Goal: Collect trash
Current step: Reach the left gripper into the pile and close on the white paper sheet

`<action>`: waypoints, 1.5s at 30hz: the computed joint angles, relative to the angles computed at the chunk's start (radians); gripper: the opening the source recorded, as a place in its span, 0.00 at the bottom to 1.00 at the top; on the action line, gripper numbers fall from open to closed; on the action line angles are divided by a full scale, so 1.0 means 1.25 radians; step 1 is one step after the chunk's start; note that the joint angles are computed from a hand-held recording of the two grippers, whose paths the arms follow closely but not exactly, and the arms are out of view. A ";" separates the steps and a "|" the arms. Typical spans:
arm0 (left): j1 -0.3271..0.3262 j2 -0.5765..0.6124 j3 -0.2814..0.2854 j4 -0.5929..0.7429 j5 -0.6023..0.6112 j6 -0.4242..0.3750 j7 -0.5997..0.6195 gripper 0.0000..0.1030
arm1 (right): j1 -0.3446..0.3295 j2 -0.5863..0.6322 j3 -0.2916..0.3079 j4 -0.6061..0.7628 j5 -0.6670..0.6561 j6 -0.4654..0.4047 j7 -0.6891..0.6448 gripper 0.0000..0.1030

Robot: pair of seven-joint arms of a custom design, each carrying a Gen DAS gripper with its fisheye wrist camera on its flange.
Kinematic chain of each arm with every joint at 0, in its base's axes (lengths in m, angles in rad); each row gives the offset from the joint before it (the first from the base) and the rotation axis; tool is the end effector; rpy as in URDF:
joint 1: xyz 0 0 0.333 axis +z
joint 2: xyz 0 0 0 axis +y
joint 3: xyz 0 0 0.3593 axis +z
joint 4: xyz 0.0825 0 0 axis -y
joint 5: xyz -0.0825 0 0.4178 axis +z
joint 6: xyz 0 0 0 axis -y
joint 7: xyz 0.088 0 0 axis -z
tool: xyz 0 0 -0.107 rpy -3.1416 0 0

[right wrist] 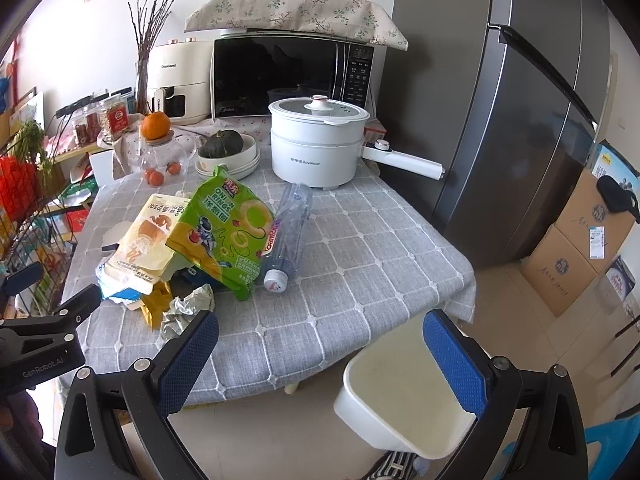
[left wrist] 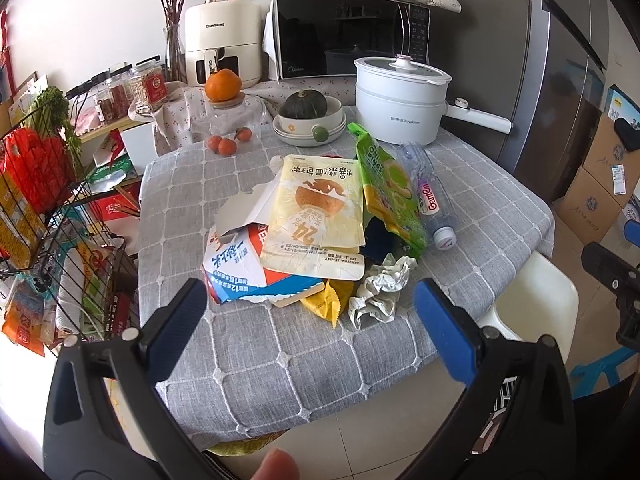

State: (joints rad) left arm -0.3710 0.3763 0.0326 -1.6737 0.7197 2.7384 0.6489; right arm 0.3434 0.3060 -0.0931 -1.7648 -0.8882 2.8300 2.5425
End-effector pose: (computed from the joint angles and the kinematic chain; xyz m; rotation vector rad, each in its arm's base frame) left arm 0.6968 -0.2761 0.4819 -1.7355 1.7250 -0.7285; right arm 0.6871 0.2242 0.4890 -1.7484 1.6674 -0.9084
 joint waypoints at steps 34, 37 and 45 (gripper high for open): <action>0.115 0.240 -0.083 0.360 -0.458 -0.188 0.432 0.98 | -0.124 0.292 0.153 0.415 0.605 -0.169 -0.624 1.00; 0.149 0.288 -0.110 0.419 -0.536 -0.210 0.466 0.91 | -0.133 0.344 0.170 0.494 0.659 -0.240 -0.672 1.00; 0.199 0.370 -0.169 0.530 -0.708 -0.280 0.560 0.84 | -0.131 0.497 0.165 0.751 0.758 -0.373 -0.693 0.99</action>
State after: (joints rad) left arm -0.1225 0.8383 -0.1791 -1.0117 -0.1659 2.3882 1.3489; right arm 0.1795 0.9276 0.1130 -0.8257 0.0589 2.3634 1.6760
